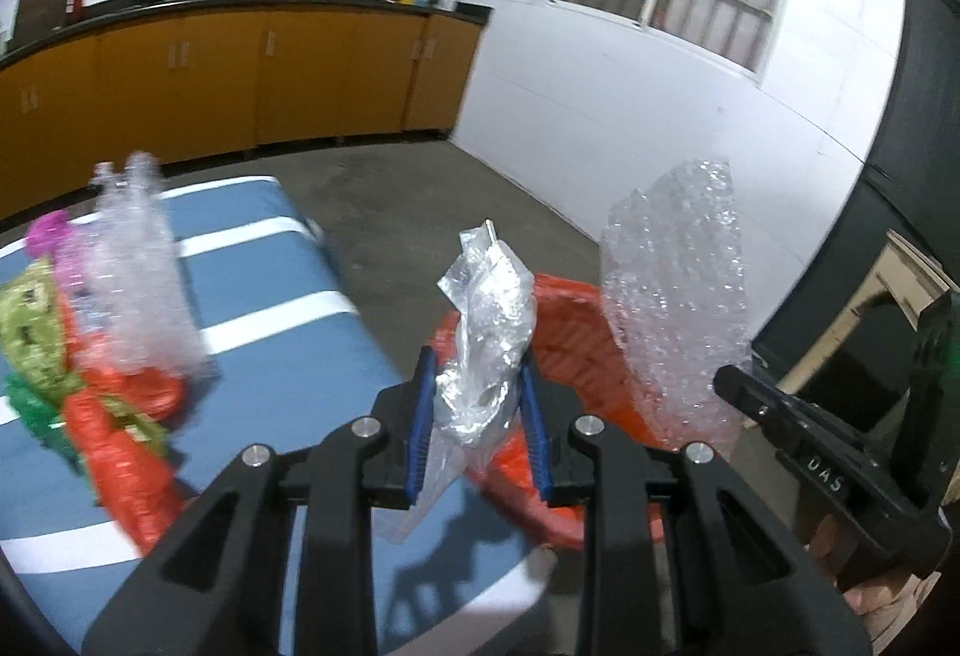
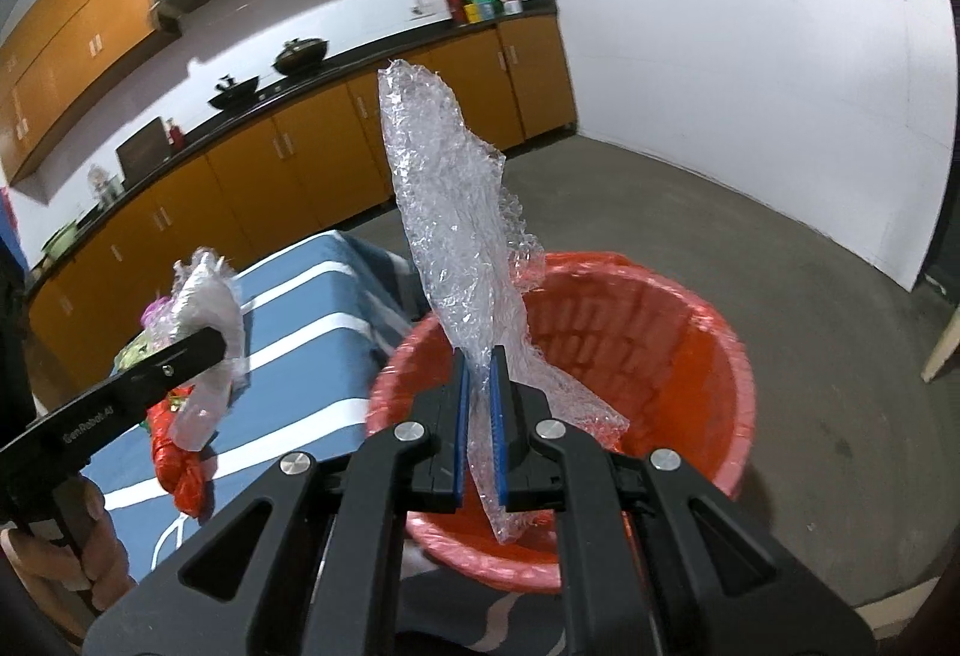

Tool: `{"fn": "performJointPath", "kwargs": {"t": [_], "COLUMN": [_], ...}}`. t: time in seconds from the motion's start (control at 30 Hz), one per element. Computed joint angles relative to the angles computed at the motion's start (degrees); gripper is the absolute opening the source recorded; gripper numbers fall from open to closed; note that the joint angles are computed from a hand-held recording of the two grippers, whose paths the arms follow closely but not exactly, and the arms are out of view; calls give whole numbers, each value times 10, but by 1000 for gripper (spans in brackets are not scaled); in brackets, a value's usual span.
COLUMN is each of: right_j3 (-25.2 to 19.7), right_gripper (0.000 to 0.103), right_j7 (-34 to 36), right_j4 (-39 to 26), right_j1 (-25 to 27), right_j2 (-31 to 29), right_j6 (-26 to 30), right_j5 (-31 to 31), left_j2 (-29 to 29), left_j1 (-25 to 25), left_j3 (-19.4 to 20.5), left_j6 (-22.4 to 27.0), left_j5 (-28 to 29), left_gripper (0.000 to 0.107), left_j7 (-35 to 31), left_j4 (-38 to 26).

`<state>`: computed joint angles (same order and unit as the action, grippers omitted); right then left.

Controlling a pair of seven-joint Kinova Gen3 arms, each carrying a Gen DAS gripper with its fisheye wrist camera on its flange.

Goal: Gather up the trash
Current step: 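Carry the bubble wrap and clear bag to the basket and release both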

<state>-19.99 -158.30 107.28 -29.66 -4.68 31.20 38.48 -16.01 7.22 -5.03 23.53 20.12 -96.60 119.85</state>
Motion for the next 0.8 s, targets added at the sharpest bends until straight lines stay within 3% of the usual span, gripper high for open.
{"fn": "performJointPath", "kwargs": {"t": [0.27,0.8], "right_j3": [3,21], "right_gripper": [7,7], "right_j7": [-10,5], "right_j4": [15,27], "right_j1": [24,52], "right_j2": [-11,-8], "right_j6": [-4,-35], "right_j5": [-8,-44], "left_j2": [57,124], "left_j1": [46,5], "left_j3": [-7,52], "left_j6": [-16,-7], "left_j5": [67,139], "left_gripper": [27,29], "left_j7": [-74,-146], "left_j4": [-26,-60]}}
